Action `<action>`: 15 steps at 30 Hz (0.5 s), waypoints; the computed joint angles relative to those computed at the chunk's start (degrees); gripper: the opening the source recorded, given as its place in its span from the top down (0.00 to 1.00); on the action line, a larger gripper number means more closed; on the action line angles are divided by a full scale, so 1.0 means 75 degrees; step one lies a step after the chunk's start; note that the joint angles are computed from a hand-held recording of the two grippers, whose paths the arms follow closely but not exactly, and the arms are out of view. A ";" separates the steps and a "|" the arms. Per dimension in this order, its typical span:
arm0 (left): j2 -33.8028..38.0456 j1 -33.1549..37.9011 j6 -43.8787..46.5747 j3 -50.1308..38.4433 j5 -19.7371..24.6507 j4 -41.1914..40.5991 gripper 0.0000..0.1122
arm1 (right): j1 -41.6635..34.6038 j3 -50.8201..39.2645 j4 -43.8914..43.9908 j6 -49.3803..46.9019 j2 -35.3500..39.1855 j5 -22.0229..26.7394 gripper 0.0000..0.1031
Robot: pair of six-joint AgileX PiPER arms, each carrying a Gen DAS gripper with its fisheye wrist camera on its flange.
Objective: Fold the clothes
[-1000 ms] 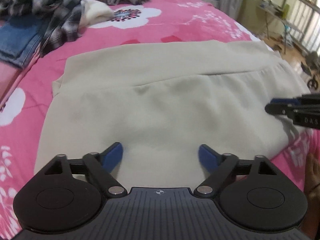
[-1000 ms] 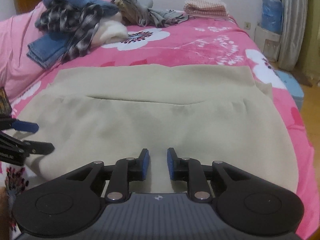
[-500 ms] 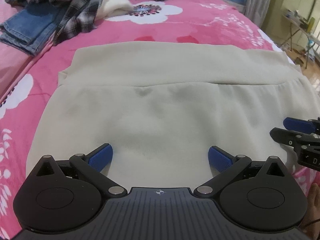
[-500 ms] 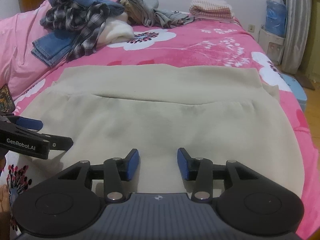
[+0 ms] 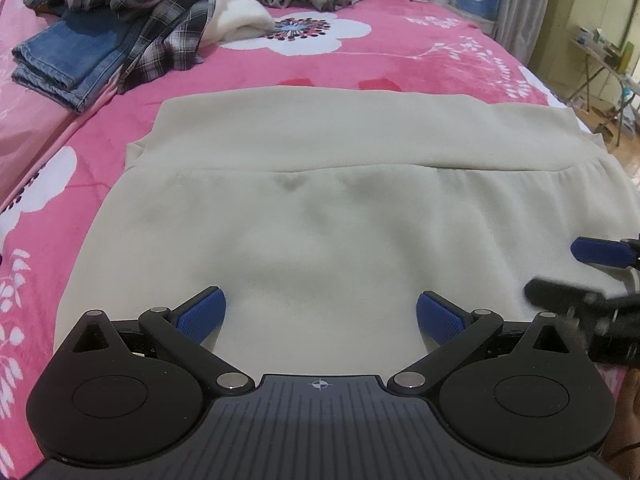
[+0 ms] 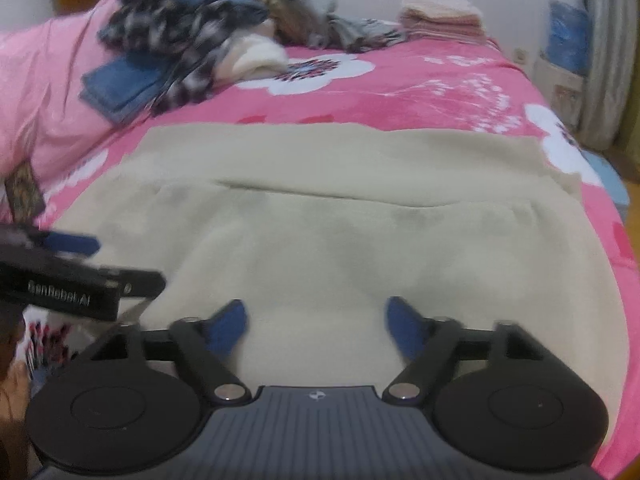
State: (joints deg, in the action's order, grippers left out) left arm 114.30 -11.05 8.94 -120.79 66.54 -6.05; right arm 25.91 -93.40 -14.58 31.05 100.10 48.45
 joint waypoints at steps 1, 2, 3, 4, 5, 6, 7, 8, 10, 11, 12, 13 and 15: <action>-0.0002 -0.0005 -0.0013 -0.0002 0.0006 0.0013 0.08 | 0.0100 -0.0065 -0.0167 0.0063 0.0058 0.0081 0.17; -0.0007 -0.0013 -0.0027 -0.0001 0.0010 0.0028 0.08 | 0.0136 -0.0093 -0.0219 0.0085 0.0083 0.0112 0.16; -0.0020 -0.0014 -0.0021 0.0022 -0.0007 0.0026 0.08 | 0.0105 -0.0079 -0.0155 0.0069 0.0072 0.0087 0.16; -0.0034 -0.0014 -0.0010 0.0050 -0.0029 0.0022 0.08 | 0.0091 -0.0073 -0.0121 0.0060 0.0068 0.0074 0.15; -0.0048 -0.0005 0.0011 0.0078 -0.0050 0.0004 0.08 | 0.0092 -0.0072 -0.0117 0.0054 0.0069 0.0071 0.15; -0.0061 0.0006 0.0034 0.0106 -0.0071 -0.0016 0.08 | 0.0093 -0.0071 -0.0113 0.0050 0.0071 0.0069 0.15; -0.0051 0.0020 0.0069 0.0082 -0.0052 -0.0032 0.08 | 0.0095 -0.0072 -0.0109 0.0045 0.0073 0.0067 0.14; -0.0037 0.0033 0.0109 0.0045 -0.0023 -0.0046 0.08 | 0.0102 -0.0075 -0.0116 0.0046 0.0079 0.0068 0.14; -0.0040 0.0063 0.0198 0.0014 0.0013 -0.0103 0.08 | 0.0104 -0.0077 -0.0111 0.0040 0.0085 0.0061 0.13; -0.0056 0.0081 0.0252 0.0027 0.0011 -0.0137 0.08 | 0.0106 -0.0079 -0.0111 0.0039 0.0088 0.0059 0.13; -0.0088 0.0090 0.0333 0.0070 -0.0021 -0.0155 0.08 | 0.0108 -0.0081 -0.0113 0.0038 0.0091 0.0057 0.13; -0.0126 0.0092 0.0385 0.0132 -0.0064 -0.0168 0.08 | 0.0111 -0.0083 -0.0114 0.0037 0.0094 0.0055 0.12; -0.0194 0.0113 0.0476 0.0224 -0.0121 -0.0226 0.08 | 0.0124 -0.0085 -0.0125 0.0028 0.0101 0.0053 0.11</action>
